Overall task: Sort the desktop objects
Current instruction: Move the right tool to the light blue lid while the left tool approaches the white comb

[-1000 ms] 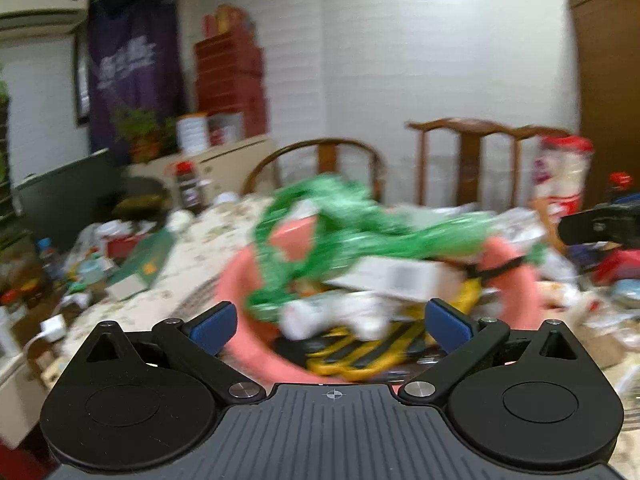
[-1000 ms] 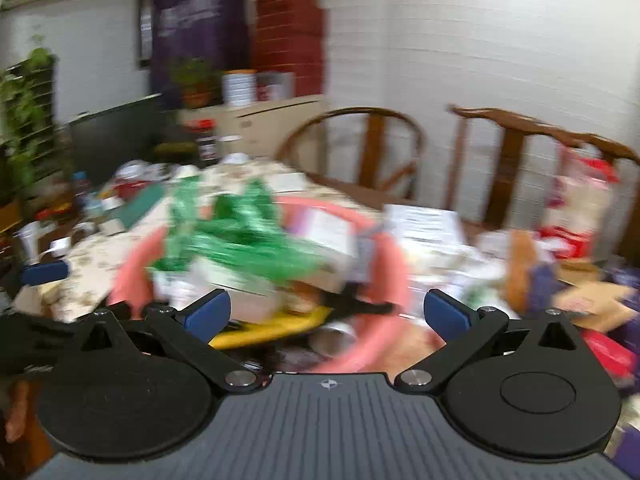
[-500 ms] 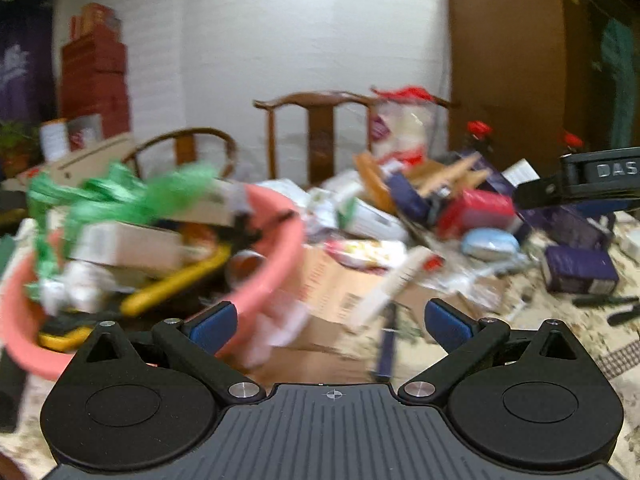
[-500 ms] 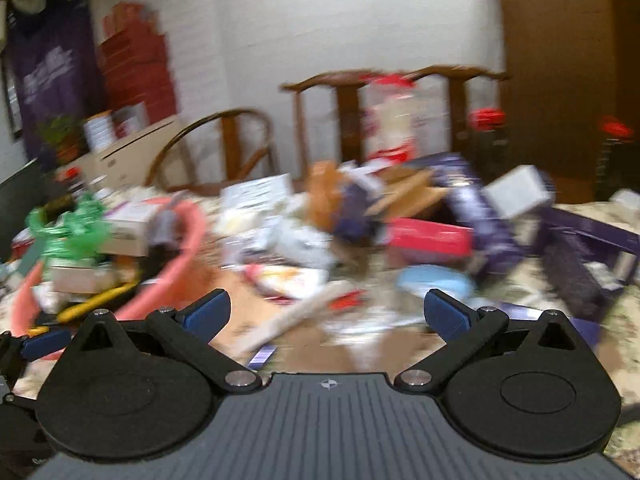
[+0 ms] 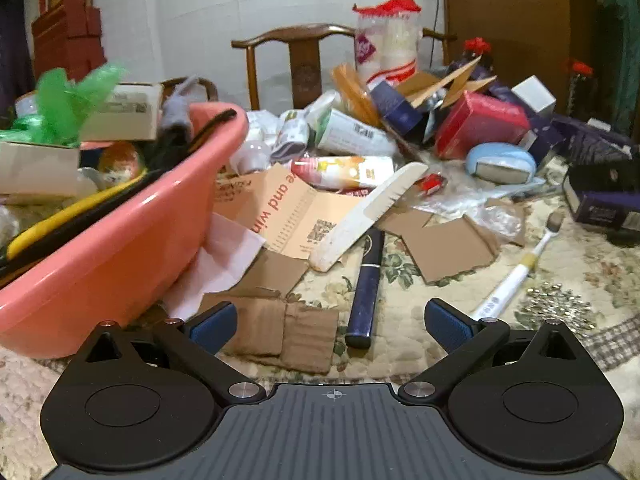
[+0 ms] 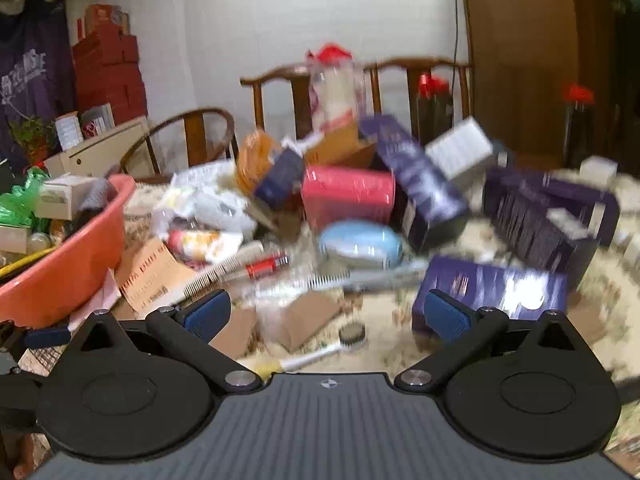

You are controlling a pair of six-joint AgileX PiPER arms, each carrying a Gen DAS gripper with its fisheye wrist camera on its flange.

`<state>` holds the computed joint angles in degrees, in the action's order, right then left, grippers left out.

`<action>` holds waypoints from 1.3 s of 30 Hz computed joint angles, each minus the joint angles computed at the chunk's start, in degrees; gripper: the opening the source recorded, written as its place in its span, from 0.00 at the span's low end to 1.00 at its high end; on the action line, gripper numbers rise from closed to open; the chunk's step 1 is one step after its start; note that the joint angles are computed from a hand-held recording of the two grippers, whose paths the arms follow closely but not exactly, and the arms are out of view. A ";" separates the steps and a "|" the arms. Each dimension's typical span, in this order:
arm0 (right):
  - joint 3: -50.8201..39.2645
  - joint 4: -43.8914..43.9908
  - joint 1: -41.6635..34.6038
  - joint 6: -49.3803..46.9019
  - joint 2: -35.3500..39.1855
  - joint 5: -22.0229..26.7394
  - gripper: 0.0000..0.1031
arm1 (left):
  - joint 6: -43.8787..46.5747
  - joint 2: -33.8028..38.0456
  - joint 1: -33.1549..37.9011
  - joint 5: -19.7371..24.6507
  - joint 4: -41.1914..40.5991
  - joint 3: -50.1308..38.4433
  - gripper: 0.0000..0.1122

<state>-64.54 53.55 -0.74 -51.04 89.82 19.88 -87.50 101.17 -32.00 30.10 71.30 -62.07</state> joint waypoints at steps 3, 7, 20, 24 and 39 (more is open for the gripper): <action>-1.54 -2.95 -0.88 2.96 2.83 2.54 0.99 | 5.18 3.23 0.82 -0.10 -4.01 -3.84 0.92; -2.15 -2.94 -2.21 3.62 4.32 3.26 0.99 | 6.75 7.22 0.80 0.85 -4.03 -7.68 0.92; -19.09 -9.51 -0.12 3.26 16.31 1.46 0.99 | 12.87 11.80 2.65 -2.83 -3.66 -18.61 0.92; -24.27 -9.26 -0.84 3.79 20.67 2.95 0.99 | 25.19 15.32 4.06 -2.73 -11.74 -26.51 0.92; -41.30 -37.09 3.23 28.75 31.37 9.05 0.99 | 51.05 29.56 7.46 5.25 -37.27 -48.62 0.91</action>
